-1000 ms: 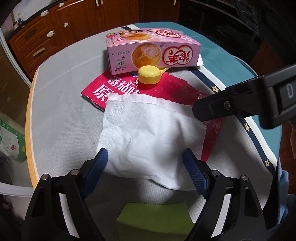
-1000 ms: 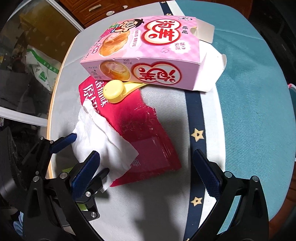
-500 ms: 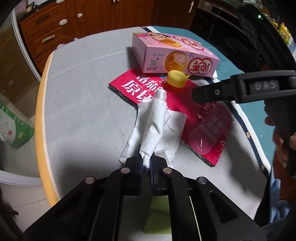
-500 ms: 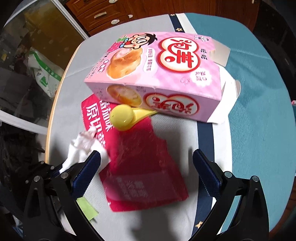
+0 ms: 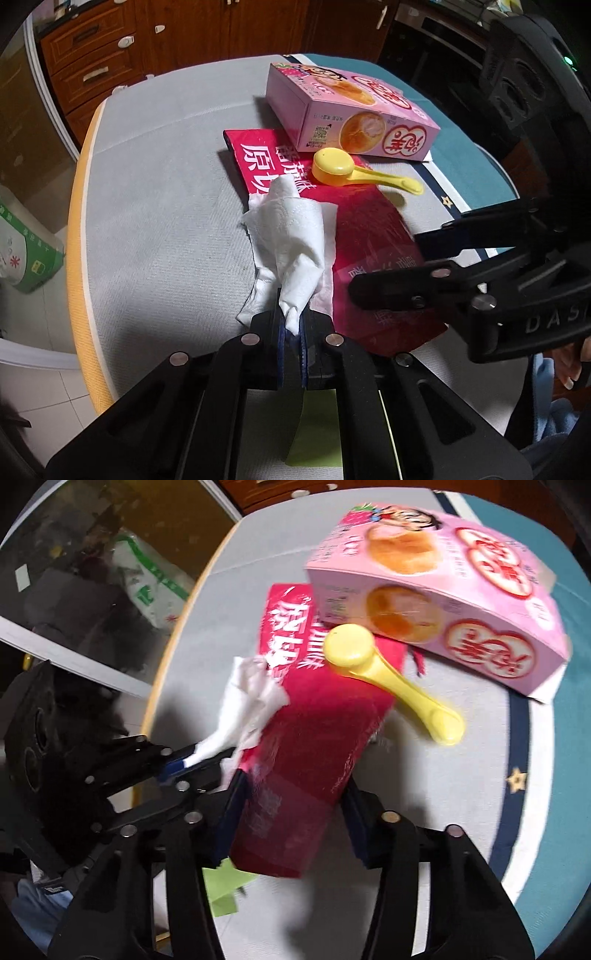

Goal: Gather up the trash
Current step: 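Grasp the white tissue with the left tool while the right tool grasps the red bag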

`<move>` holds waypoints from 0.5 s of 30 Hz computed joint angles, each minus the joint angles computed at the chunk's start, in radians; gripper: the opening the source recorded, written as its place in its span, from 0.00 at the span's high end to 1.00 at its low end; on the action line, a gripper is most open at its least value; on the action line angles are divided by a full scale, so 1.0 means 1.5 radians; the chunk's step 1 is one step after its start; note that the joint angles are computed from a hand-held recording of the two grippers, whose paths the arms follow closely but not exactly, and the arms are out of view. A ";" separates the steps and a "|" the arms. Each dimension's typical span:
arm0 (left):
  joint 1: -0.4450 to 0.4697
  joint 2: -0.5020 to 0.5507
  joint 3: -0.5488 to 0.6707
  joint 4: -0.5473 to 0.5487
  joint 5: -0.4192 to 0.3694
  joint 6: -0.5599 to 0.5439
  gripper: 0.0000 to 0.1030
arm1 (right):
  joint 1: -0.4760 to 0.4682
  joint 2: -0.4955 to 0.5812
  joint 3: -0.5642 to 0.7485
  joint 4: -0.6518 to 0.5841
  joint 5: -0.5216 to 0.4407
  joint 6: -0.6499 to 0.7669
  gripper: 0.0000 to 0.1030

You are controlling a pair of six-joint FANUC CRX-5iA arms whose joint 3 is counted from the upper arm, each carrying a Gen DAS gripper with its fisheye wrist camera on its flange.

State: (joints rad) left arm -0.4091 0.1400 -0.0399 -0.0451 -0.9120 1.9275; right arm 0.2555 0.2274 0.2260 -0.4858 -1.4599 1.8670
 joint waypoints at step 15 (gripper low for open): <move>-0.049 -0.017 0.039 -0.056 -0.071 0.059 0.94 | -0.021 -0.100 -0.051 0.039 -0.011 0.064 0.79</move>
State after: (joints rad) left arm -0.4822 0.1146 0.0183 -0.1291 -1.0180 2.0159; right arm 0.2240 0.0774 0.1488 -0.4277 -1.4768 1.9636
